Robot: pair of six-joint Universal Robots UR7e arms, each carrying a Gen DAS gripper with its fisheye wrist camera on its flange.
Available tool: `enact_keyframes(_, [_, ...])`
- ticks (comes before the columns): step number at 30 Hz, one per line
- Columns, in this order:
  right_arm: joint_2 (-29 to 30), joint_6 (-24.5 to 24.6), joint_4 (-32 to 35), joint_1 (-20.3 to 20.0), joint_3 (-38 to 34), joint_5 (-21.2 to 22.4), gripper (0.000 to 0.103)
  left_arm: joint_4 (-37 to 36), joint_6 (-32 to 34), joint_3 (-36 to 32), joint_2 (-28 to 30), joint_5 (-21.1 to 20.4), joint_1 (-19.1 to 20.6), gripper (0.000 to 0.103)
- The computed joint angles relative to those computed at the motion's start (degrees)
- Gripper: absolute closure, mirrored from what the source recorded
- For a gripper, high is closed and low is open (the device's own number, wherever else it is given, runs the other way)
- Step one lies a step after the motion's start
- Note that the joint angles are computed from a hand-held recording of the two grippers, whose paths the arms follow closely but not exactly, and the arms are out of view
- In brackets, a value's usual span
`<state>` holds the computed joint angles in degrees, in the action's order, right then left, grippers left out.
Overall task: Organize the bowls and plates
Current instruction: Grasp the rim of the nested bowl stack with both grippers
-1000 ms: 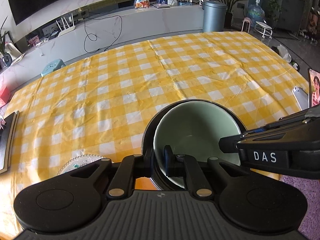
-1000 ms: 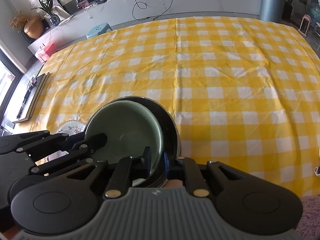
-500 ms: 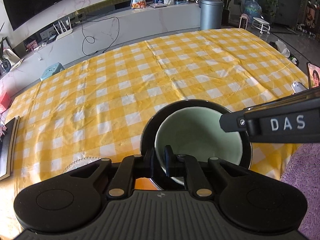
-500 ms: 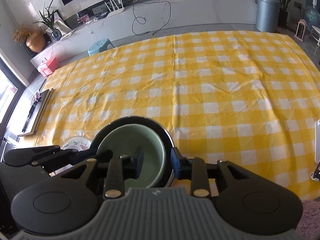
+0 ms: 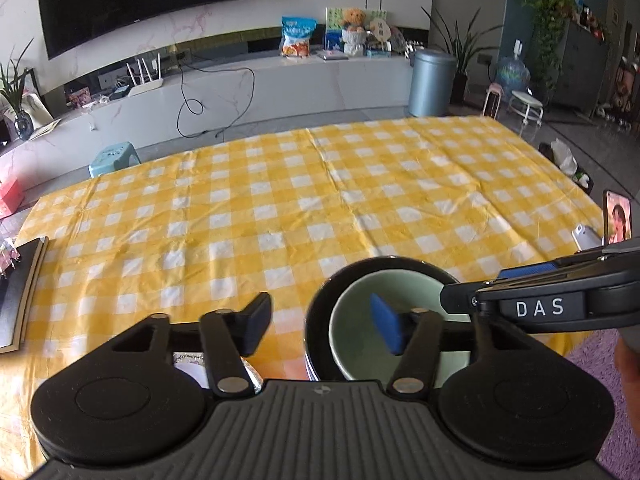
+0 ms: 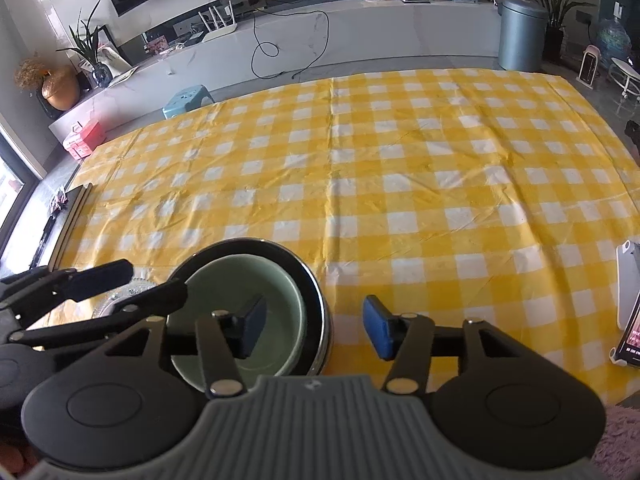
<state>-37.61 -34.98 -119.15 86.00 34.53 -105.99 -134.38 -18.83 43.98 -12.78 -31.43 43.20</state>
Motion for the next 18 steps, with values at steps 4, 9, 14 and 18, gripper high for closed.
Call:
enact_keyframes(4, [-0.42, -0.05, -1.96, -0.54, 1.17, 0.97, 0.036, -0.88, -3.23, 2.73, -1.62, -0.36, 0.12, 0.021])
enact_keyframes(9, [-1.87, 1.98, -4.11, -1.88, 4.26, 4.5, 0.032, -5.15, -11.73, 9.27, -4.74, -1.24, 0.53, 0.02])
enact_keyframes(14, [-3.34, 4.88, -7.19, -3.69, 7.81, 9.36, 0.027, -13.48, -18.27, 15.14, -6.86, -1.92, 0.77, 0.019])
enact_keyframes(18, [-3.46, 7.67, -7.48, -4.86, 8.31, 11.76, 0.027, -20.06, -19.27, 17.42, -6.76, -2.32, 0.86, 0.019])
